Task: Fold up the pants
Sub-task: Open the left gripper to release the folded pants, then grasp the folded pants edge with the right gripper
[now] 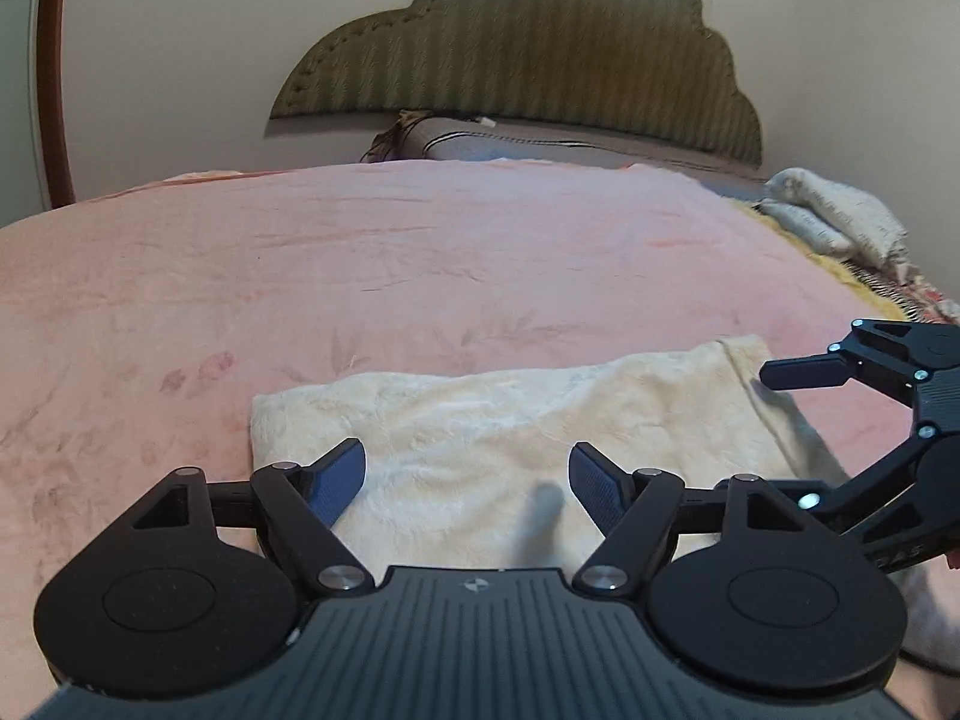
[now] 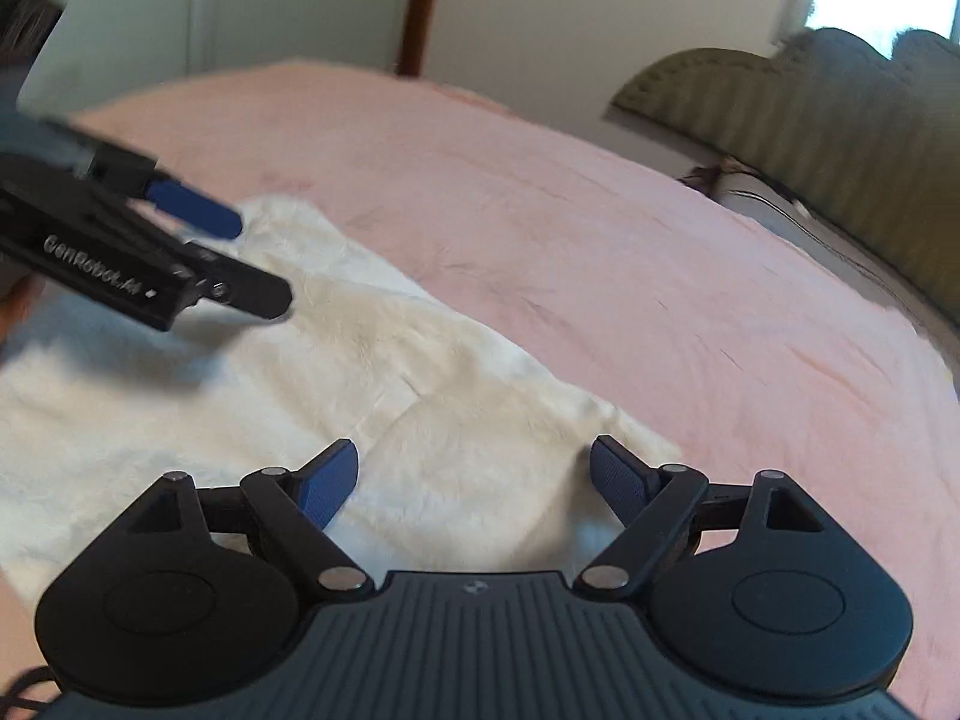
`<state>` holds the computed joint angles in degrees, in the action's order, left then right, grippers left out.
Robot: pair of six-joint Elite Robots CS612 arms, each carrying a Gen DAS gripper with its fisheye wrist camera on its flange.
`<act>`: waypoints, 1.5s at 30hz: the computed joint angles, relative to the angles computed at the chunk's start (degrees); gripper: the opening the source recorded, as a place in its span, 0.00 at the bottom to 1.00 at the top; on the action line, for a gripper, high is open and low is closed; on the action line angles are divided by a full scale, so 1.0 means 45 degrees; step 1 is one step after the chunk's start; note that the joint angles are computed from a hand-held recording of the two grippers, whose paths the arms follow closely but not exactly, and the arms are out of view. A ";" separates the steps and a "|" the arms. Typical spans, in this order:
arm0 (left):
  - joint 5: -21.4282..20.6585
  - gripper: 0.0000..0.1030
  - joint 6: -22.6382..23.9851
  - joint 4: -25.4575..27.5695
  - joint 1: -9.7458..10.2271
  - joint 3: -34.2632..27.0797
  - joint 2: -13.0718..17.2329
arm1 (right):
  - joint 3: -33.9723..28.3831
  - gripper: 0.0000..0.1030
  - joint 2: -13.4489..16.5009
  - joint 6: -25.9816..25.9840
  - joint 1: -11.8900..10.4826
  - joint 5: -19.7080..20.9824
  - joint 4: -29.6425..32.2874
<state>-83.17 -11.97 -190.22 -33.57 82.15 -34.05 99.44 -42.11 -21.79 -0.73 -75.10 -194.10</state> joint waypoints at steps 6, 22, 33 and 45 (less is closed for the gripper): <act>-0.0972 0.75 0.0659 -0.0373 -0.0081 0.1377 -0.0484 | 0.1506 0.83 -0.0579 0.0197 -0.0468 0.2894 -0.1483; -0.1069 0.79 0.1381 -0.3011 -0.0172 0.2481 -0.0520 | 0.2544 0.89 -0.0475 0.2786 -0.0899 0.2968 -0.2814; -0.6016 0.88 -0.4568 -0.0964 0.1789 0.1032 0.0061 | 0.1339 0.90 0.0437 0.7376 -0.2505 0.7029 -0.0971; -0.8242 0.97 -0.5279 -0.1148 0.2038 -0.0780 0.1242 | -0.1052 0.88 0.1552 0.5684 -0.2489 1.0539 0.2338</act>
